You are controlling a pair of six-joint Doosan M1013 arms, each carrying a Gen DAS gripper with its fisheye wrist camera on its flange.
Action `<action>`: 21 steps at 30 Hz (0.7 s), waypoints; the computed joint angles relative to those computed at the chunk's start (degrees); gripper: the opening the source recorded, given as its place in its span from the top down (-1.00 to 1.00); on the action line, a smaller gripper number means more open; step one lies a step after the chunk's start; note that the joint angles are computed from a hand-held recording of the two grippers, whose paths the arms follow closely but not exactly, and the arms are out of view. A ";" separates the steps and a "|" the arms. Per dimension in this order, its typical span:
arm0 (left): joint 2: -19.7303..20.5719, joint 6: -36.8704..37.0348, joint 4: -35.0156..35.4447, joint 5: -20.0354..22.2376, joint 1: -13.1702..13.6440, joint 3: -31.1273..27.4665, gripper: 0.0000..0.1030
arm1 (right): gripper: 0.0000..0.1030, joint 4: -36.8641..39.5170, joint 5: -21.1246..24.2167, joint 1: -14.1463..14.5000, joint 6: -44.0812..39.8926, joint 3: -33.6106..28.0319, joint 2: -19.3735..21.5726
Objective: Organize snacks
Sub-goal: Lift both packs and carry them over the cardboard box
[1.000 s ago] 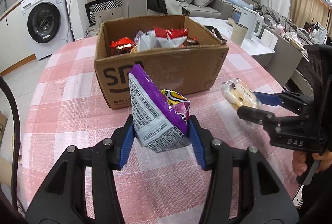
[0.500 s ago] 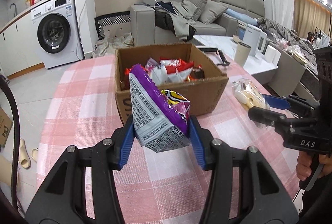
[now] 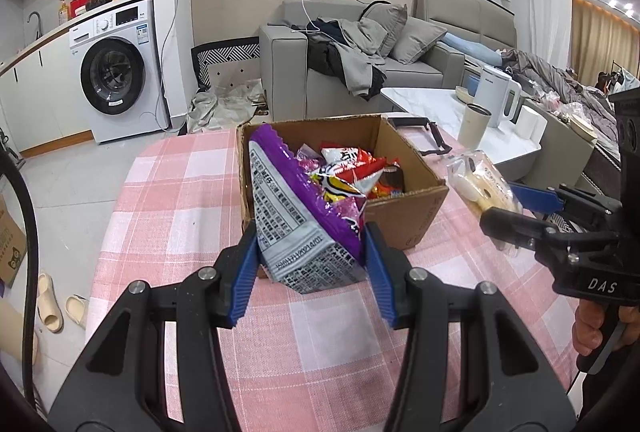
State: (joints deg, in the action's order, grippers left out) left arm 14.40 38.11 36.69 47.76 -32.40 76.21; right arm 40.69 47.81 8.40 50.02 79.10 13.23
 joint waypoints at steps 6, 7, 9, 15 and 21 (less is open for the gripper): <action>0.61 -0.15 0.23 -0.33 0.51 -1.02 0.09 | -0.15 0.15 0.07 0.33 0.34 -1.48 0.82; 0.72 -0.08 0.18 -0.36 0.61 -1.21 0.09 | -0.15 0.15 0.11 0.37 0.40 -1.81 1.06; 0.95 0.14 0.19 -0.38 0.84 -1.62 0.09 | -0.15 -0.10 -0.11 0.53 0.74 -2.24 1.31; 2.11 1.38 -0.34 -0.75 1.61 -3.47 0.09 | -0.15 -0.59 -0.21 0.80 2.27 -4.15 2.83; 3.39 2.47 -0.67 -0.72 2.37 -5.32 0.09 | -0.15 -0.81 -0.41 1.28 3.36 -6.15 4.15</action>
State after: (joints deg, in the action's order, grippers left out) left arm 17.79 40.57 36.03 47.04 -30.03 70.90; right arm 39.88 47.41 9.68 53.38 72.96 17.38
